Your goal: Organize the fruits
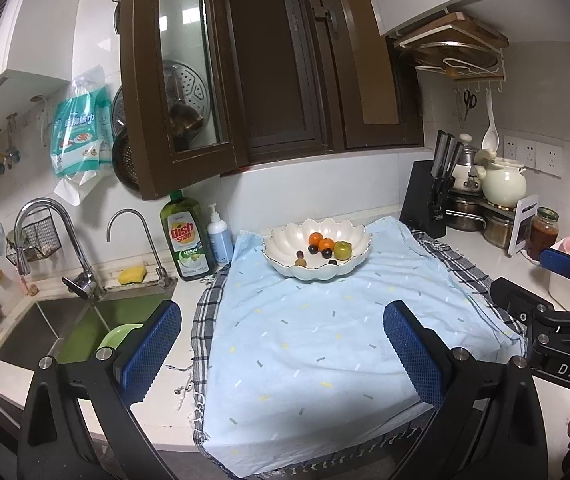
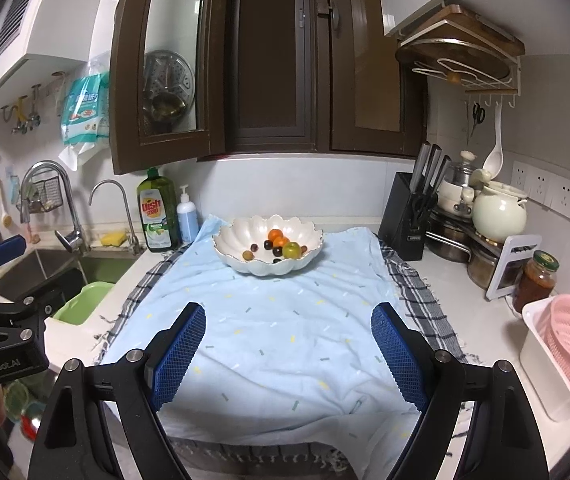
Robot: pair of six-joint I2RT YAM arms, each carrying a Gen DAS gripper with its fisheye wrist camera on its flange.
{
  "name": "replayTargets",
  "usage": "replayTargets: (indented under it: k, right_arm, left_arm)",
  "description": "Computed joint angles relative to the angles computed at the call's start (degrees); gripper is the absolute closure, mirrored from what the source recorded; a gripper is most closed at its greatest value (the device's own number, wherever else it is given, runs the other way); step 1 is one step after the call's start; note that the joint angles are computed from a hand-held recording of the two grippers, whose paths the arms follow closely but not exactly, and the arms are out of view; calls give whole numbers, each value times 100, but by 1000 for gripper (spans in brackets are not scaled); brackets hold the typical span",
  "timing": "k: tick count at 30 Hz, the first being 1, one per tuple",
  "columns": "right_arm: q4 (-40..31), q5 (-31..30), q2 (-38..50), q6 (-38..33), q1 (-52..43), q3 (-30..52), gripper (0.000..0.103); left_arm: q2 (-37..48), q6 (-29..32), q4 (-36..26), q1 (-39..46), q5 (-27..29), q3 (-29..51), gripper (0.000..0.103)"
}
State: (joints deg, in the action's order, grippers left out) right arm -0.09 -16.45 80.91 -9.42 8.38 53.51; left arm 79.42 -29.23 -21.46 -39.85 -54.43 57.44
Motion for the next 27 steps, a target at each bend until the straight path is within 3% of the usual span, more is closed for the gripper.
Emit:
replayTargets:
  k: [27]
  right_arm:
    - [-44,-255,-100,-128,-141,-53,17]
  left_arm:
    - [-43,-251,-260,-100,-226,17,0]
